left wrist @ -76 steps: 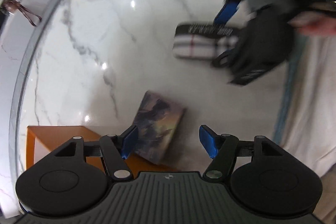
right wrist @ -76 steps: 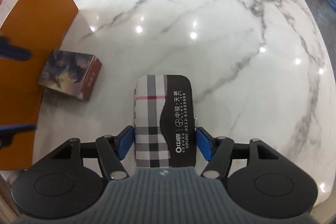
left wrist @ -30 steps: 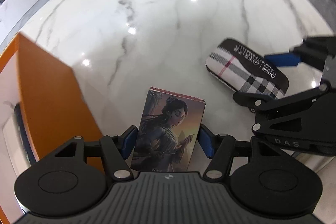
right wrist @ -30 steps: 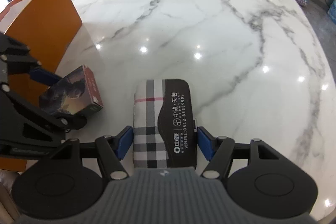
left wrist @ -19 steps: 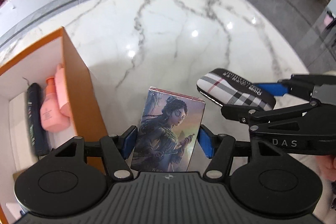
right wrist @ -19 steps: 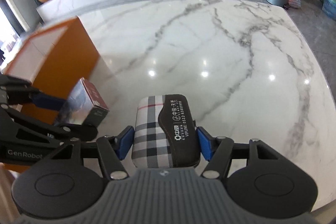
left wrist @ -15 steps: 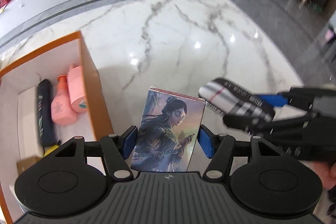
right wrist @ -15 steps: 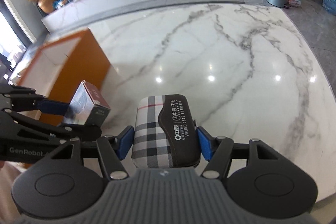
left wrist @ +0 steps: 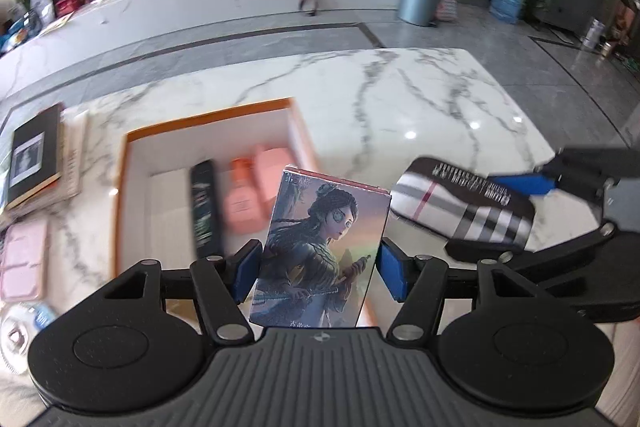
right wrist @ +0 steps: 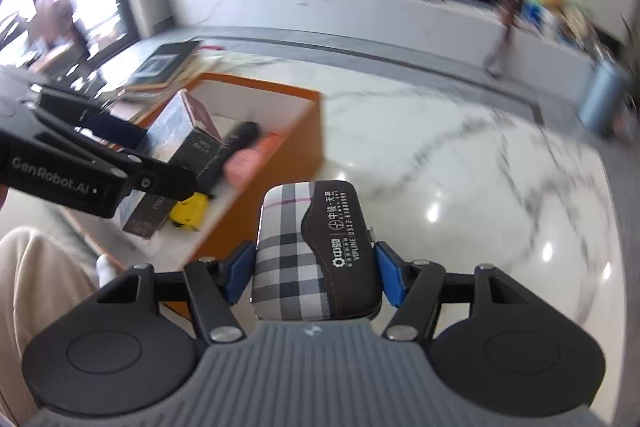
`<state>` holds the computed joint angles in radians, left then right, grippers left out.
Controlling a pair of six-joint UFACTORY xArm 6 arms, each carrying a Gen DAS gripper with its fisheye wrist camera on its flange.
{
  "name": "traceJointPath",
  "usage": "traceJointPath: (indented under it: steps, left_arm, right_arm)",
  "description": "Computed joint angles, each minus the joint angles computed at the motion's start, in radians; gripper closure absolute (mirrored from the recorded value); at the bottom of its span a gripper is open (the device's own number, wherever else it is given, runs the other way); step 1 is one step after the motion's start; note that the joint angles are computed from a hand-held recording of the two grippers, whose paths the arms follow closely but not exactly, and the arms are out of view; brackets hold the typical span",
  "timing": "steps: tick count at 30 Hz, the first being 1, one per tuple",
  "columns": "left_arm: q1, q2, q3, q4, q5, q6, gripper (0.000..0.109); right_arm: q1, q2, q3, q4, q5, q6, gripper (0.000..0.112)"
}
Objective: Organize rigid objects
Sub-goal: 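Carry the plaid case and picture card box over the orange box, then lower the plaid case and card box into the box and open both grippers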
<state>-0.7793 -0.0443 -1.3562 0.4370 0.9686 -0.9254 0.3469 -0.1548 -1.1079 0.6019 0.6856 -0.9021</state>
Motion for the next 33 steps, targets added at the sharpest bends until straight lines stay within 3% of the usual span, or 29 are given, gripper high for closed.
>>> traceJointPath:
  steps: [10,19,25,33]
  left_arm:
    - [0.128,-0.151,0.201,-0.023,-0.092,-0.013,0.037]
    - [0.229,-0.17,0.274,-0.087,-0.173,0.029,0.037]
    - [0.265,-0.146,0.287,-0.16,-0.212,0.1,0.037]
    - [0.288,-0.117,0.29,-0.221,-0.237,0.166,0.037]
  right_arm:
    - [0.148,0.191,-0.272,-0.171,0.071,-0.118,0.048]
    - [0.256,0.468,-0.568,-0.391,0.26,-0.16,0.048]
    - [0.279,0.622,-0.732,-0.477,0.376,-0.206,0.048]
    - [0.274,0.777,-0.935,-0.477,0.515,-0.273,0.048]
